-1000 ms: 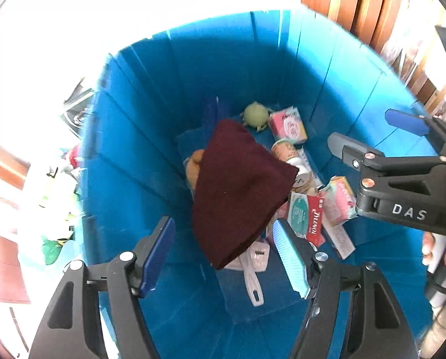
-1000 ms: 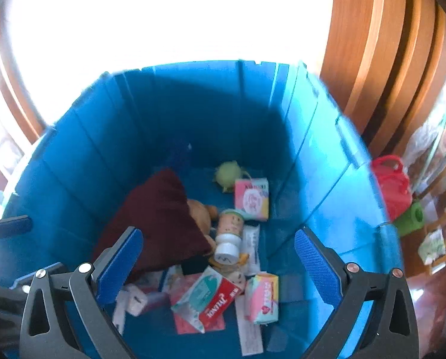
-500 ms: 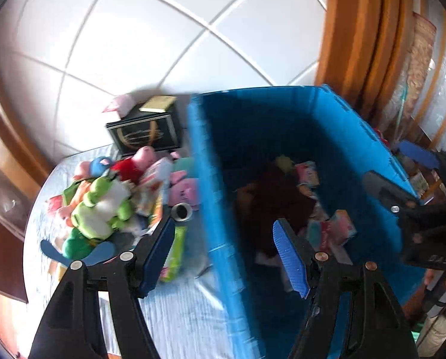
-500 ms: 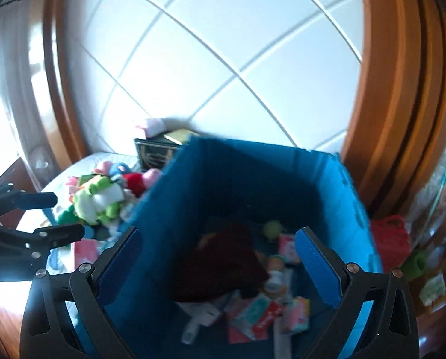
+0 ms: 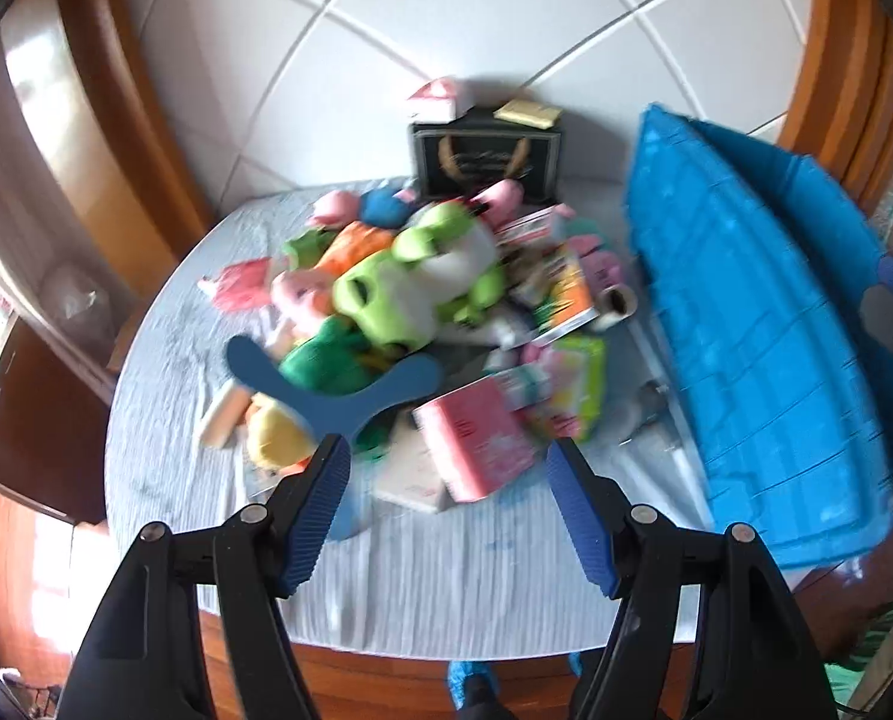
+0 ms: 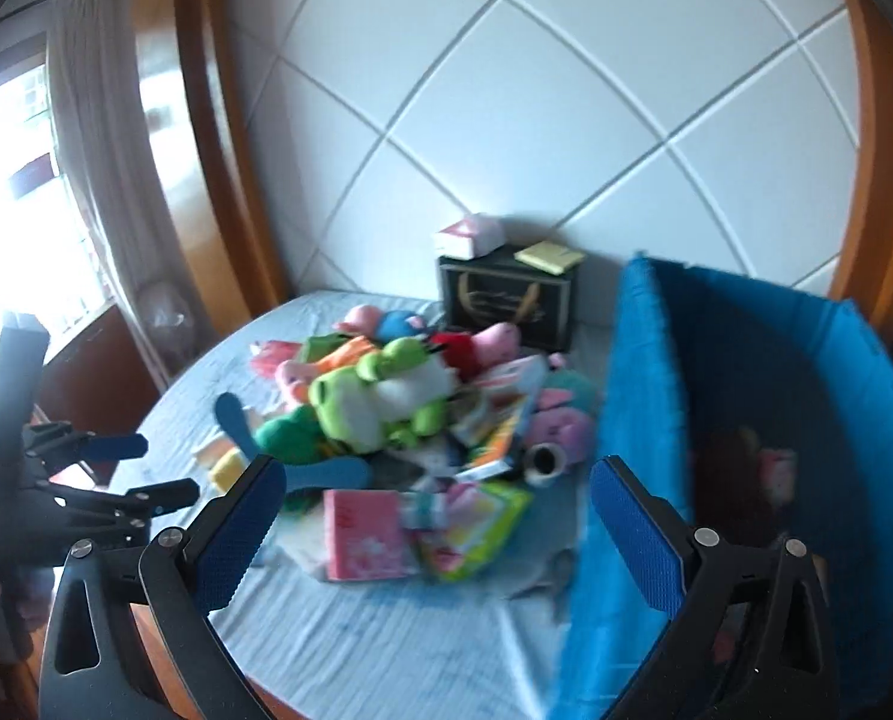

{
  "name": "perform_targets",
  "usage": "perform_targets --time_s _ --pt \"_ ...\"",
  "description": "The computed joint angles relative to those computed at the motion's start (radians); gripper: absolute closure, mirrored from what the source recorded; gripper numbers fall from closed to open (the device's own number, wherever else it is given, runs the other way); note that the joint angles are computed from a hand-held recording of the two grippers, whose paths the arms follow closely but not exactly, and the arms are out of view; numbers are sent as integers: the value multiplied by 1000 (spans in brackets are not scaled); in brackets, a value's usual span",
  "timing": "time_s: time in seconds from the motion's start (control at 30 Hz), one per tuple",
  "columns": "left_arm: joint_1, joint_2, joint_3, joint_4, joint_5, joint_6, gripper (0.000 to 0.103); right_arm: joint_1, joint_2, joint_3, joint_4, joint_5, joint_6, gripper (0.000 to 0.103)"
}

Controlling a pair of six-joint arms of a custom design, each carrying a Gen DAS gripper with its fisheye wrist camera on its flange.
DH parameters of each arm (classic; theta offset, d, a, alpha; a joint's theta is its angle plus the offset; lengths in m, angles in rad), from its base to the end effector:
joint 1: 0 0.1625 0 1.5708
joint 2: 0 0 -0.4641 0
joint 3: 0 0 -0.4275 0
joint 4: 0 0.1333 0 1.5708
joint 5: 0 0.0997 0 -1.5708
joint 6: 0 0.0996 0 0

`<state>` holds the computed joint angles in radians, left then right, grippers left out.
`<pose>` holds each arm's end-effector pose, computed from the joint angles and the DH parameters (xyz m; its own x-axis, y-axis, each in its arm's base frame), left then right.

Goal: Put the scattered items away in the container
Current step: 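Withdraw both tools from the crate back toward the pile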

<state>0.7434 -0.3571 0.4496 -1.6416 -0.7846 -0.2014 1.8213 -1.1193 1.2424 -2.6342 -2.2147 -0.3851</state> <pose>-0.5678 -0.7988 0.2127 -0.6047 0.3845 -0.6975 0.6277 0.7691 -0.1203 0.2571 -0.7082 0.5612 -0.7746 0.0371 0.6314 -0.4716 0.6313 -0.6156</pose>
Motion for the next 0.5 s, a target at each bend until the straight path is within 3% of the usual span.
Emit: perform_targets --time_s 0.27,0.5 --pt "99 -99 239 -205 65 45 35 -30 114 10 106 -47 172 0" --pt "157 -96 413 -506 131 69 35 -118 185 -4 149 -20 201 0"
